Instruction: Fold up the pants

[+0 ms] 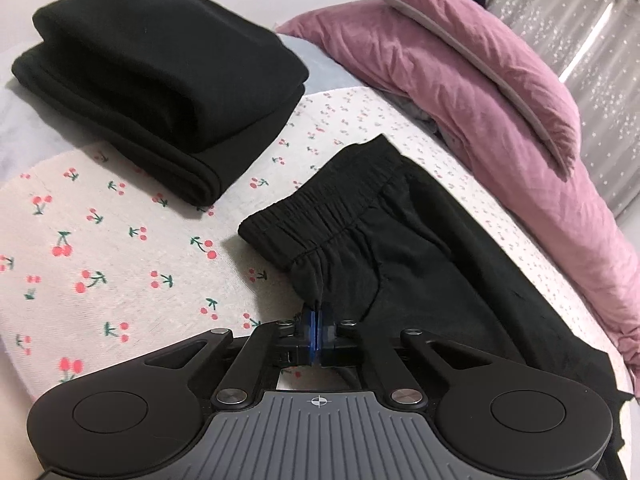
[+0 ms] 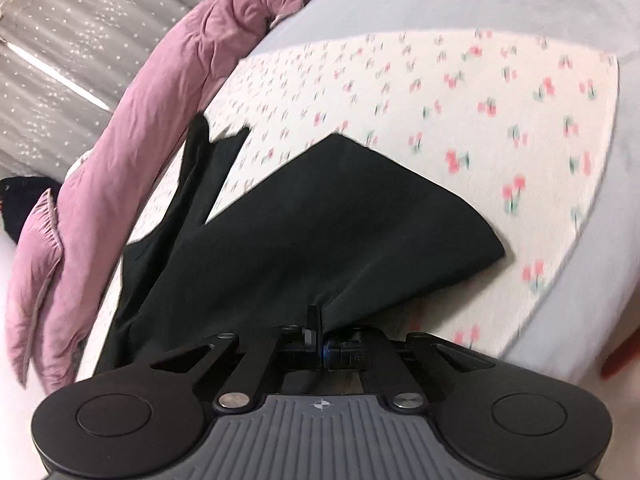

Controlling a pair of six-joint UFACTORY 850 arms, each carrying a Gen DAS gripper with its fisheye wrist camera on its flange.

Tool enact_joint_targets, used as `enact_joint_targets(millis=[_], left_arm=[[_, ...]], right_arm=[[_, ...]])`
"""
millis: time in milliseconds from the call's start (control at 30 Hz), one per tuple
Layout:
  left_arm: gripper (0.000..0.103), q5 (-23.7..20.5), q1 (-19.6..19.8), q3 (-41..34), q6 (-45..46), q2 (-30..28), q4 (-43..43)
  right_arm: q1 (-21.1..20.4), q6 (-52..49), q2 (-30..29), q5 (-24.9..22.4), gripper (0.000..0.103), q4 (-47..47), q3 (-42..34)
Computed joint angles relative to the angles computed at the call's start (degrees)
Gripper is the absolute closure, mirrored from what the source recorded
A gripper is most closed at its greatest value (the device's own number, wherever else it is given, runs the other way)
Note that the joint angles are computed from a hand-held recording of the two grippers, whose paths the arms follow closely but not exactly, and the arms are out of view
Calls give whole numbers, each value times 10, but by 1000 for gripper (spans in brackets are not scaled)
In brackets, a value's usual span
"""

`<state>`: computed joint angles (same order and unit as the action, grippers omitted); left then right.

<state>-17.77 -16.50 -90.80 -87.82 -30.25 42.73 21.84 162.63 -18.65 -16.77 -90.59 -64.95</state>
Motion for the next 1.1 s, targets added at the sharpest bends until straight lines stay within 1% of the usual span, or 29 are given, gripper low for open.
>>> enact_joint_targets(millis=[33, 100, 167, 200, 233, 333, 400, 433, 467, 533, 600, 633, 667, 700, 733, 767, 800, 833, 867, 900, 967, 1033, 1100], left_arm=[[103, 1, -1, 6, -1, 6, 6], [103, 2, -7, 24, -11, 24, 32], [103, -3, -14, 44, -13, 40, 54], [103, -9, -18, 53, 0, 47, 54], [103, -14, -21, 60, 16, 53, 49], [103, -37, -26, 71, 102, 59, -6], [100, -53, -27, 72, 141, 57, -32], [97, -60, -27, 72, 152, 57, -33], [97, -67, -28, 70, 161, 56, -34], [93, -88, -31, 63, 184, 55, -43], [88, -117, -38, 54, 203, 55, -37], [78, -139, -44, 47, 208, 52, -26], [58, -165, -52, 40, 203, 50, -5], [46, -182, -60, 39, 191, 51, 19], [28, -187, -67, 43, 171, 57, 50], [24, -187, -73, 46, 152, 61, 76], [24, -187, -78, 49, 141, 66, 94], [22, -188, -84, 47, 137, 67, 106], [17, -183, -89, 43, 136, 68, 114], [16, -173, -95, 39, 134, 68, 123], [12, -145, -107, 26, 146, 62, 121], [10, -110, -117, 5, 193, 49, 86], [9, -78, -127, -22, 259, 28, 31]], right_arm=[[1, -31, -4, -14, 103, 8, -9], [14, -141, -9, -64, 103, 56, -35], [21, -190, -6, -97, 103, 65, -44], [27, -215, -5, -114, 103, 73, -50], [26, -216, 7, -119, 103, 65, -34], [28, -267, 11, -129, 103, 111, -29], [25, -317, 8, -124, 103, 170, -23], [23, -343, 11, -122, 103, 199, -14], [23, -363, 11, -123, 103, 221, -7], [27, -362, 7, -126, 103, 211, -3], [31, -392, 10, -144, 103, 237, -4], [31, -418, 13, -154, 96, 257, -5], [32, -446, 15, -172, 86, 279, -11], [32, -465, 16, -197, 64, 296, -16], [36, -484, 15, -233, 46, 309, -23], [39, -492, 12, -264, 41, 306, -30], [43, -494, 17, -286, 39, 295, -27], [42, -490, 26, -291, 33, 277, -18], [39, -485, 33, -285, 28, 266, -13], [35, -479, 42, -272, 25, 254, -7], [28, -473, 55, -246, 17, 225, -2], [22, -473, 60, -216, 13, 182, 2], [11, -508, 51, -176, 12, 160, -10]])
